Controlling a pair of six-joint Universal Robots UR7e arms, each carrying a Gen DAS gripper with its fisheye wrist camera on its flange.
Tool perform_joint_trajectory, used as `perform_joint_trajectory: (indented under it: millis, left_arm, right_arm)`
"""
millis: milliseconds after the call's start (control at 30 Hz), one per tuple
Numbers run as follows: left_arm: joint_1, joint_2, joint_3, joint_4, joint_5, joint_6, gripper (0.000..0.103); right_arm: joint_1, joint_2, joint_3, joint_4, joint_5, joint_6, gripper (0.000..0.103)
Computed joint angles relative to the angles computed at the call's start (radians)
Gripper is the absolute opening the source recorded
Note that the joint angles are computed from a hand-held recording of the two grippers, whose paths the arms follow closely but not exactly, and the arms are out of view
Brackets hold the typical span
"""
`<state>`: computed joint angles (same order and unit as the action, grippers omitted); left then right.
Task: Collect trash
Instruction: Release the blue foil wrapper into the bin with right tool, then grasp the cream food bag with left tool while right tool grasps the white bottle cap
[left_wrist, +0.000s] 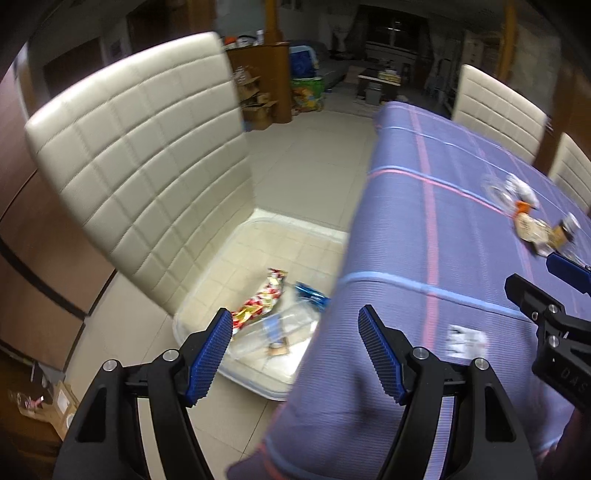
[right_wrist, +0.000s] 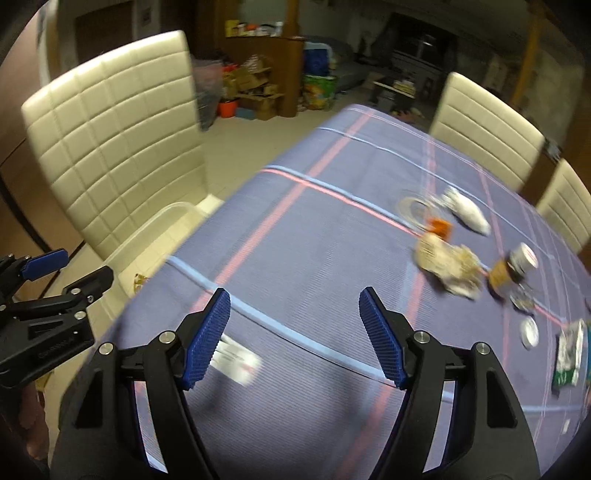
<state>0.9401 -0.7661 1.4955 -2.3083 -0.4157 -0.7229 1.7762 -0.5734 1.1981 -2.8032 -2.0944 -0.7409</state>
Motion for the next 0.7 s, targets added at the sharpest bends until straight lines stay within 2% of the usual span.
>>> perform_joint_trajectory:
  millis: [167,367,533,700]
  left_arm:
    - [-0.030,0.083,-0.089,-0.008,-0.040,0.078,0.069]
    - [-0.048,0.207,-0.255,0.026,-0.124,0.164,0.069]
    - [-0.056,0.319,-0.411,0.026,-0.186,0.269,0.074]
    - [-0.062,0.439,-0.598,0.074,-0.208,0.340,0.077]
  right_arm:
    - [-0.046,-0.068,0.037,-0.035,-0.004,0.029,0.072]
    - [-0.114,-0.127,0.041,-0.042,-0.019,0.068,0.072]
    - [-0.171,-0.148,-0.006,0.003,-0.036,0.109,0.072]
    - [-0.206,-0.140,-0.075,0.050,-0.044,0.132,0.072]
